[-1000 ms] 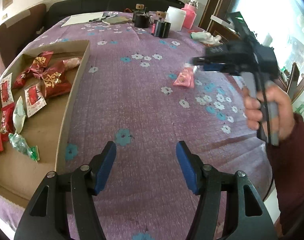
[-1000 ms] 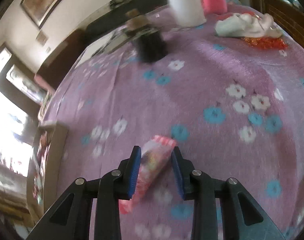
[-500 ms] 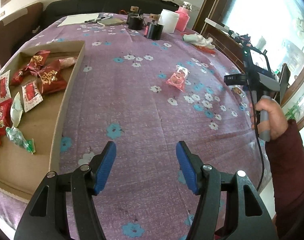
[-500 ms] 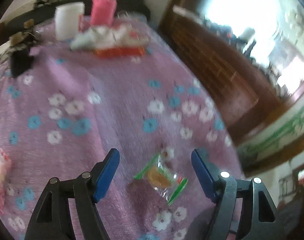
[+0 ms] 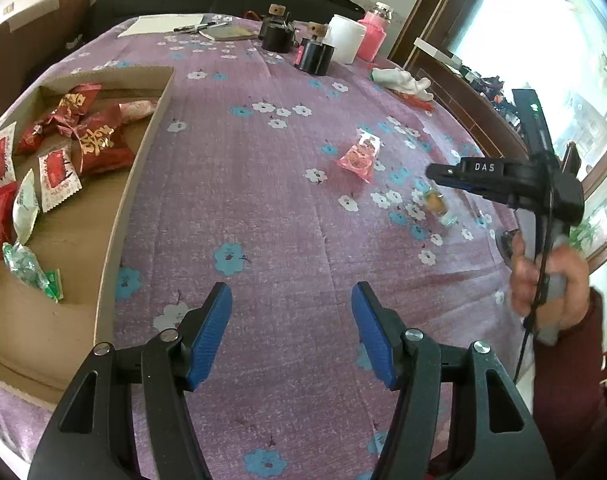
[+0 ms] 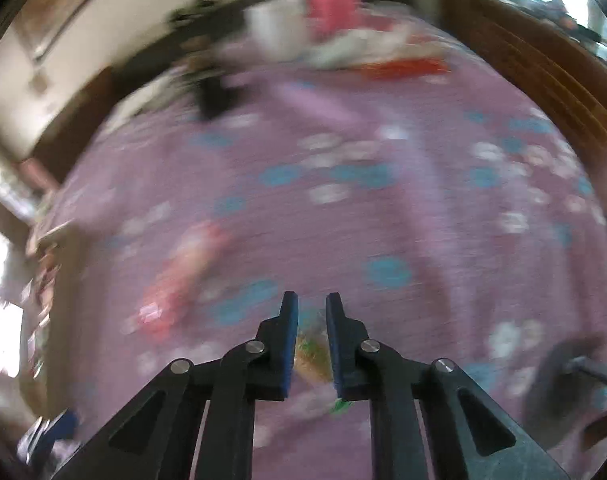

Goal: Organize snacks
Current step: 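Grasp the green-wrapped cake with the right tool while the left tool grasps the pink candy bag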

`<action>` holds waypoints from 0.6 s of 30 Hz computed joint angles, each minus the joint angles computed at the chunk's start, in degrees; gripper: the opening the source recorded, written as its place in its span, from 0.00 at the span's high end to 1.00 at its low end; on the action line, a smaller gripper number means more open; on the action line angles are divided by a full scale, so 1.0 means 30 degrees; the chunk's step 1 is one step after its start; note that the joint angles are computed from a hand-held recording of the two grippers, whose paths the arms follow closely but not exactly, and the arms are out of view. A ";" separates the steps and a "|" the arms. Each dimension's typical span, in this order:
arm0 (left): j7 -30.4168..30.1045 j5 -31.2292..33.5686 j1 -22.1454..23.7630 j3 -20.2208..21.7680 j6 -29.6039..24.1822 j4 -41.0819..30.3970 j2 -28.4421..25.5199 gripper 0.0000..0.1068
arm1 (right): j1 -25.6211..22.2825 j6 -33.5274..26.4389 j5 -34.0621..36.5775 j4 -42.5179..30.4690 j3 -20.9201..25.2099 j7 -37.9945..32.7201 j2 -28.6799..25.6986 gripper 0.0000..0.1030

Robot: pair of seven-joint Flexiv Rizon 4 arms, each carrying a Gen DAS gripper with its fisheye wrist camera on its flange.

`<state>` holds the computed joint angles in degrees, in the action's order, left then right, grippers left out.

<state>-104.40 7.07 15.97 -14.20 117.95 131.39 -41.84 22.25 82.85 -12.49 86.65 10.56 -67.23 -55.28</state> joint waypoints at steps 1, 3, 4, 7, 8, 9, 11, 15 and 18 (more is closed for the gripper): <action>-0.0043 0.0231 0.0359 -0.0302 -0.0033 0.0012 -0.0035 0.43 | -0.0071 0.0801 -0.0122 0.0262 0.0280 -0.0510 -0.0018 0.84; -0.0088 0.0601 0.0883 -0.0699 -0.0019 0.0065 -0.0008 0.43 | 0.0905 0.2865 -0.0038 0.1140 -0.1028 -0.0139 0.0210 0.74; -0.0092 0.0686 0.0959 -0.0735 0.0040 0.0090 0.0027 0.43 | 0.1286 0.3418 0.0048 0.1503 -0.1532 0.0144 0.0339 0.59; -0.0152 0.1225 0.1675 -0.1308 0.0090 -0.0054 -0.0024 0.41 | 0.0134 0.4537 -0.0162 0.2239 -0.0453 -0.0022 0.0415 0.47; -0.0196 0.1313 0.1907 -0.1542 -0.0062 -0.0207 -0.0030 0.35 | -0.0534 0.4483 -0.0528 0.2120 0.0181 -0.0344 0.0217 0.47; -0.0243 0.1286 0.1986 -0.1652 -0.0188 -0.0347 -0.0017 0.33 | -0.0826 0.4591 -0.0784 0.2402 0.0508 -0.0639 0.0245 0.47; -0.0139 0.0966 0.1632 -0.1497 -0.0566 -0.0859 0.0140 0.32 | -0.1189 0.4863 -0.1213 0.2934 0.0978 -0.1168 0.0275 0.47; 0.1256 -0.1286 -0.2029 0.1435 -0.1846 -0.2421 0.0783 0.32 | -0.1403 0.5161 -0.1974 0.2615 0.1243 -0.1990 -0.0442 0.49; 0.2674 -0.2724 -0.3777 0.2670 -0.3536 -0.4015 0.0414 0.32 | 0.0058 0.5285 -0.1632 0.2586 -0.0397 -0.1628 -0.0475 0.64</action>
